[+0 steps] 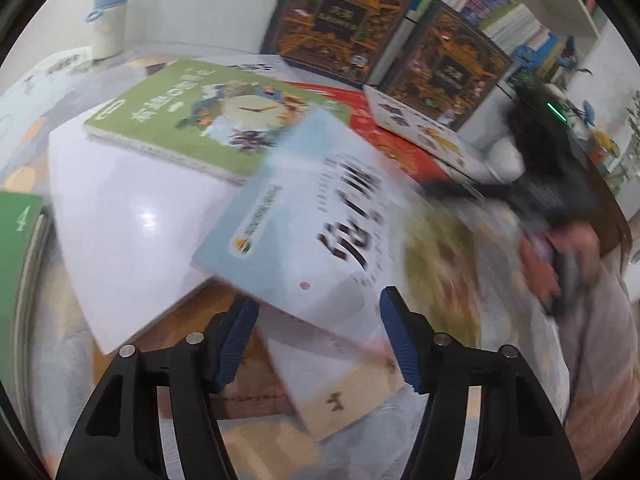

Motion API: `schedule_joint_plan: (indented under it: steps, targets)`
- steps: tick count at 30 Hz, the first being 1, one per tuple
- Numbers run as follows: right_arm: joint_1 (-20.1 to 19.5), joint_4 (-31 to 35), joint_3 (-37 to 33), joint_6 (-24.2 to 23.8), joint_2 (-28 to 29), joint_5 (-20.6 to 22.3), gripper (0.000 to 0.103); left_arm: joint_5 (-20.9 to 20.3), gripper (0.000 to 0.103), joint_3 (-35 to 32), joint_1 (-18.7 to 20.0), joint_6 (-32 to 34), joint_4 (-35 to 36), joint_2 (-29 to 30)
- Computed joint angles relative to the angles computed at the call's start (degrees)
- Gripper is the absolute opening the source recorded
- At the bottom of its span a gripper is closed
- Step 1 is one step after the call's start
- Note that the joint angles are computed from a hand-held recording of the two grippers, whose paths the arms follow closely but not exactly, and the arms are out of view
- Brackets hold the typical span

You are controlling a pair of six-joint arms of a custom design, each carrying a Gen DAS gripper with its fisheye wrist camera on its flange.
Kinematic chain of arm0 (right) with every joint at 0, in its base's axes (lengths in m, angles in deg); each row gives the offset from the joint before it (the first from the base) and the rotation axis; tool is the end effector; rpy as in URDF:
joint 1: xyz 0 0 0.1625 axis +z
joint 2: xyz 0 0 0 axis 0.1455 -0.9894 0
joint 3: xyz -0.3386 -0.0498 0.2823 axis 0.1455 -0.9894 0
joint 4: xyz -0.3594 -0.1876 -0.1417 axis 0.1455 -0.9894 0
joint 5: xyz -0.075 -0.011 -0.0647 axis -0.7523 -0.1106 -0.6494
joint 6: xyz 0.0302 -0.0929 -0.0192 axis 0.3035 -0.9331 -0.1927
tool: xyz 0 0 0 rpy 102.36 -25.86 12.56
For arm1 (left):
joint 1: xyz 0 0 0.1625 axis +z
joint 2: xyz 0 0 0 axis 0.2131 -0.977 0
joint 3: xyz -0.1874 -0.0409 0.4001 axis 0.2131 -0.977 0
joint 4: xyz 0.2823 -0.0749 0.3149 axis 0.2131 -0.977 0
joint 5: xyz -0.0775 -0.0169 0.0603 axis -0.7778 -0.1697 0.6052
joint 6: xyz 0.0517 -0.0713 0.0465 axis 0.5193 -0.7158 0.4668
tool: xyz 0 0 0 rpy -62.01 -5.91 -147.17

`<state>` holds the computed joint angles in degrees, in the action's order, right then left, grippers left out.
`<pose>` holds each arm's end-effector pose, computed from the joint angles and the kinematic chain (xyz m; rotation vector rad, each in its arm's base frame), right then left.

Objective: Organize books

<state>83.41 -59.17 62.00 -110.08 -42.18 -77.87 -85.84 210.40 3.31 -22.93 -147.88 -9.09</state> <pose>0.1435 -0.4697 0.2370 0.9832 -2.9445 -0.0497 -0.2630 -0.2785 0.0991 0.0876 2.5835 -0.8183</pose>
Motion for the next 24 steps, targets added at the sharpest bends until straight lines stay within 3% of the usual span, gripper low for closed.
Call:
schedule_joint_plan:
  steps: [3,6,9,11,13,14,17,19,22,24]
  targets:
    - [-2.3,6.0,5.2,0.6,-7.2,-0.9,0.072,-0.2,0.057,0.7,0.3,-1.2,0.2,-1.2]
    - [-3.0,5.4,12.5,-2.3,-16.3,-0.7,0.073,-0.6,0.057,0.7,0.1,-0.5,0.2,-1.6]
    - [-4.7,14.8,17.3,-1.9,-24.8,4.9,0.072,-0.8,0.057,0.0,-0.8,-0.6,2.4,-1.7]
    - [-2.6,18.2,20.1,-3.4,-28.4,4.5,0.070,-1.6,0.057,0.4,-2.6,-1.2,4.8,-2.8]
    - [2.2,14.4,24.4,-3.3,-33.2,0.2,0.070,-2.5,0.057,1.1,-4.7,-3.0,8.9,-4.9]
    - [2.5,13.5,25.6,-2.7,-35.0,-0.1,0.070,-3.7,0.057,1.9,-5.9,-4.4,11.3,-6.6]
    - [-4.8,17.0,27.2,1.5,-41.6,5.3,0.070,-7.9,0.057,4.7,-8.0,-5.7,14.9,-12.2]
    - [-12.6,20.6,27.3,3.8,-44.2,10.9,0.066,-8.5,0.057,5.0,-9.1,-6.2,18.3,-14.7]
    - [-16.3,20.1,27.3,3.5,-43.9,12.3,0.046,-11.3,0.049,5.6,-7.7,-2.9,18.1,-17.1]
    - [-17.4,19.0,27.2,4.2,-42.7,13.6,0.043,-12.1,0.047,6.2,-7.3,-1.7,17.4,-18.1]
